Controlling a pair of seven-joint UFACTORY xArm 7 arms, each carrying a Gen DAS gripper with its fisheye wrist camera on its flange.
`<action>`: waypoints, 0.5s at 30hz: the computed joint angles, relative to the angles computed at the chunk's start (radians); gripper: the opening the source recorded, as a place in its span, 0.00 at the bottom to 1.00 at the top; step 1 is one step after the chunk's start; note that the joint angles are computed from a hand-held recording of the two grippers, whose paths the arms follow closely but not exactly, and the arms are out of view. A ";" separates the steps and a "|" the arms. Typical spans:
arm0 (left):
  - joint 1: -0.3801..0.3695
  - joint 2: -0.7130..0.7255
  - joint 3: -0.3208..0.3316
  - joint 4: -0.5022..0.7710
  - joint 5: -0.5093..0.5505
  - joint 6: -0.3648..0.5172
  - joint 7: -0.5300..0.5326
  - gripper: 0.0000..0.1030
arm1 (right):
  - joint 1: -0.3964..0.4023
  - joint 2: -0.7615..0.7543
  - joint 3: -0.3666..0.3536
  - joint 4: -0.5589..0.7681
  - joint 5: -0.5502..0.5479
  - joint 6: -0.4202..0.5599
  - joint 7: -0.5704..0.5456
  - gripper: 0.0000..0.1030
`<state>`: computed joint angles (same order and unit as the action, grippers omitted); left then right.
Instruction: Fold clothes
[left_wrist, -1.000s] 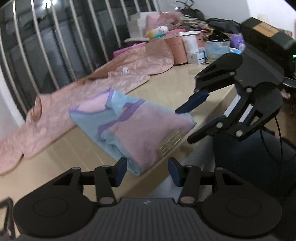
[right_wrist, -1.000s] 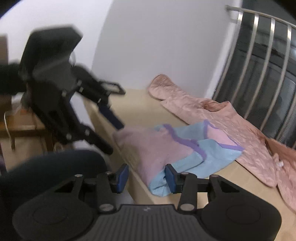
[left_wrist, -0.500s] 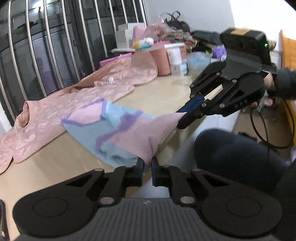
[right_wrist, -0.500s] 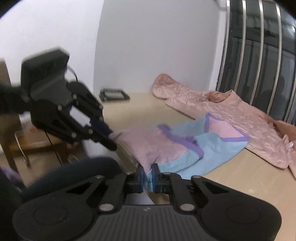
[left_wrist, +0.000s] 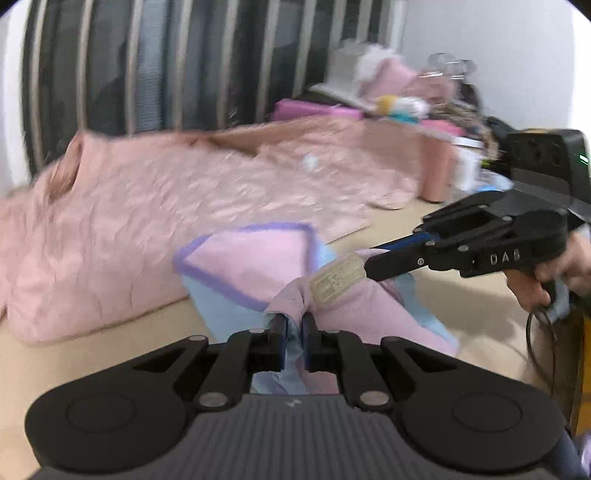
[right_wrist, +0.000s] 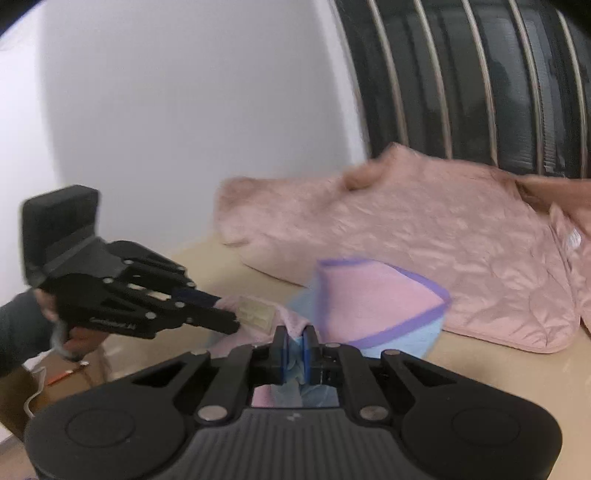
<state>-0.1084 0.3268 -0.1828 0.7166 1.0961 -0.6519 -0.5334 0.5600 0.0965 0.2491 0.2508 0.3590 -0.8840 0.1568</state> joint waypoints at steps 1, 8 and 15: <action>-0.006 0.028 -0.006 0.032 -0.009 0.032 -0.027 0.07 | -0.006 0.018 -0.008 0.022 0.009 0.034 -0.014 0.07; -0.100 -0.033 0.030 -0.105 -0.396 0.006 0.212 0.40 | 0.076 0.065 -0.009 0.059 0.249 0.081 -0.119 0.16; -0.033 -0.136 -0.012 -0.257 -0.334 -0.023 0.139 0.39 | 0.146 0.004 0.073 -0.027 0.304 -0.003 -0.012 0.19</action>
<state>-0.1416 0.1904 -0.1948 0.4596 0.7617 -0.6746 -0.3947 0.7057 0.1003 0.3220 0.2240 0.6631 -0.8865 0.1452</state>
